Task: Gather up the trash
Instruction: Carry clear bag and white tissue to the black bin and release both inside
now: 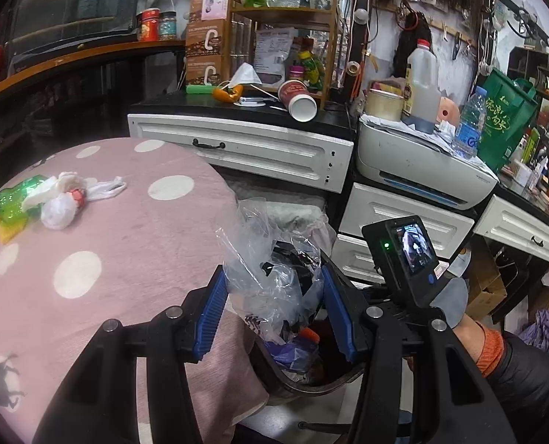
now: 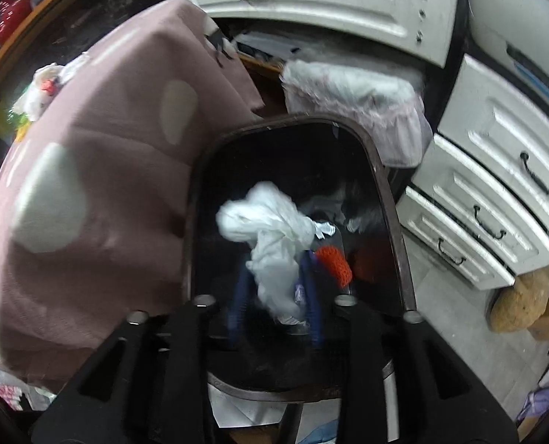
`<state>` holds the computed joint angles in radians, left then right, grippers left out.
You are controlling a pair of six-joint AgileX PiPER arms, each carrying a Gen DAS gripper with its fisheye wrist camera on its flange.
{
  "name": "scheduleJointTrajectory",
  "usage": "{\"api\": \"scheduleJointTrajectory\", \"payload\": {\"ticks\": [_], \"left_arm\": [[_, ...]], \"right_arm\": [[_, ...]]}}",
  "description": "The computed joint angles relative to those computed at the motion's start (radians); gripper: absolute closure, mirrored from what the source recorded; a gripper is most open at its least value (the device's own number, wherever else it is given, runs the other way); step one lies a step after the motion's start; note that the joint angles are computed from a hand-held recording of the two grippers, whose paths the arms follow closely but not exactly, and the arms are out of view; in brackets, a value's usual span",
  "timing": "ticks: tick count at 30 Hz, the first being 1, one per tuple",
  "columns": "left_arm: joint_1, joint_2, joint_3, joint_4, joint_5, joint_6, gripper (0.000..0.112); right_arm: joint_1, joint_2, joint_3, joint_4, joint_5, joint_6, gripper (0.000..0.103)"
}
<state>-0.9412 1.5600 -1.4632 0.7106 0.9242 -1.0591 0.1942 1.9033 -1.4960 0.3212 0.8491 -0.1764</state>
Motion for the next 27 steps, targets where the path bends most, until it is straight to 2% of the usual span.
{"api": "scheduleJointTrajectory", "payload": {"ticks": [1,2,14,27], "left_arm": [[0.002,0.007,-0.004,-0.006,-0.003,0.005,0.061],[0.008,0.017,-0.01,-0.021,-0.011,0.016,0.061],[0.025,0.132,-0.114,-0.13,-0.033,0.142,0.062],[0.059,0.33,-0.297,-0.293,-0.022,0.339,0.061]], "right_arm": [[-0.01,-0.006,0.017,0.01,-0.015,-0.001,0.045],[-0.014,-0.011,0.025,0.015,-0.021,-0.002,0.044],[-0.16,-0.15,0.102,0.04,-0.073,-0.001,0.044],[-0.238,-0.201,0.129,0.089,-0.073,-0.045,0.042]]}}
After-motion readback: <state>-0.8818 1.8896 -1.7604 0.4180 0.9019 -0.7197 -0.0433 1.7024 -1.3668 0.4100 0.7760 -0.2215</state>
